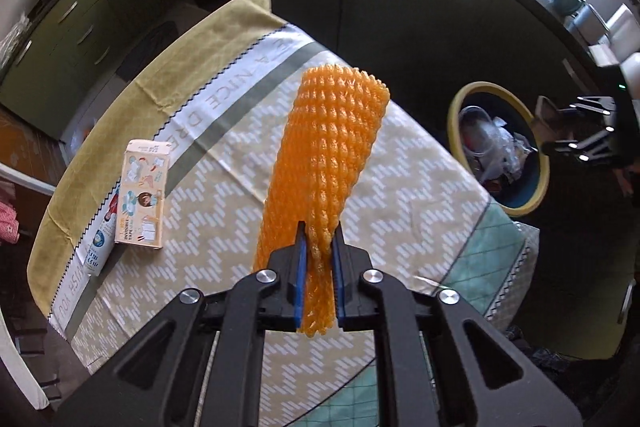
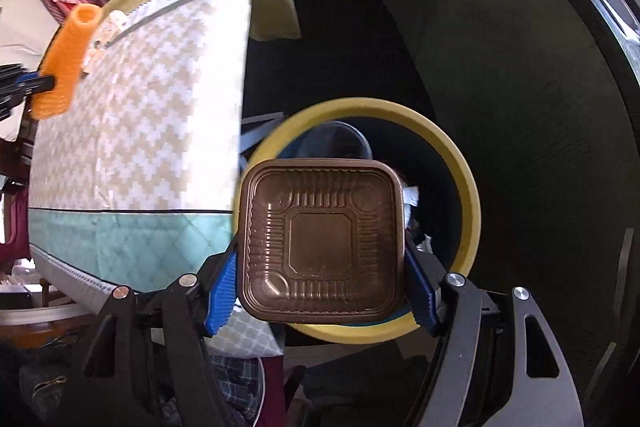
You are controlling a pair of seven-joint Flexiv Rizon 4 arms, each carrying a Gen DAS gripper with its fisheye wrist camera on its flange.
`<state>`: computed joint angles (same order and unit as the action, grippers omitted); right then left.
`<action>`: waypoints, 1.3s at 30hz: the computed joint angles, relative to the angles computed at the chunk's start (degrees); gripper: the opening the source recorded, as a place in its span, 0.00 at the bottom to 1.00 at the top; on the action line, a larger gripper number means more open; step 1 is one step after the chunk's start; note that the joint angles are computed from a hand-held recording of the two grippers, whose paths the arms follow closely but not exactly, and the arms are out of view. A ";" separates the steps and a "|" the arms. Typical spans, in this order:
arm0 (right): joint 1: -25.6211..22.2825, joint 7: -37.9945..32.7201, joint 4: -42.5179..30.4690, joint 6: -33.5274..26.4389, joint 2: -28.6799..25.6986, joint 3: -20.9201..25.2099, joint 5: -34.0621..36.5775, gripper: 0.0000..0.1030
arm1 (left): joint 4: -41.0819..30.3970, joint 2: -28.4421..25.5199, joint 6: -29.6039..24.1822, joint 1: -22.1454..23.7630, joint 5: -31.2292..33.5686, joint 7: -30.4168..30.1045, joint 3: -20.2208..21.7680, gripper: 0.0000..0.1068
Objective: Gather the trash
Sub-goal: 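Drop the tray into the bin with the right gripper while the left drops the orange mesh in, then move the right gripper to the invisible-tape box and grasp it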
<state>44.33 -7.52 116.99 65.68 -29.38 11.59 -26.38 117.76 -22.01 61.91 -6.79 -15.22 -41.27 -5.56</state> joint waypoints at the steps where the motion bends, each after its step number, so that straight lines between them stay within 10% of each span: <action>1: -0.25 0.24 0.44 -0.38 -0.41 -0.04 0.48 0.68 | -0.29 0.01 -0.82 -0.07 -0.58 0.77 -0.97 0.10; 13: 5.88 18.32 15.82 12.34 6.58 -10.95 -11.00 0.73 | -0.78 -0.81 -6.70 -9.89 0.28 2.85 -5.36 0.10; 21: 5.15 31.16 23.14 10.88 13.70 -9.45 -20.54 0.73 | -8.07 -9.56 -7.21 -16.49 4.01 -0.97 -6.66 0.11; 26: 2.63 35.60 26.36 7.49 18.41 -5.27 -21.72 0.73 | -11.54 -13.75 -5.79 -19.10 6.78 -4.39 -5.65 0.34; 33: -1.51 34.28 24.54 4.29 18.93 0.86 -20.71 0.73 | -7.74 -10.55 -3.92 -15.24 4.97 -3.46 -7.05 0.36; 39: -3.90 17.73 13.01 1.56 12.26 3.97 -14.68 0.73 | 4.82 1.94 0.35 -6.49 -4.02 3.78 -7.62 0.39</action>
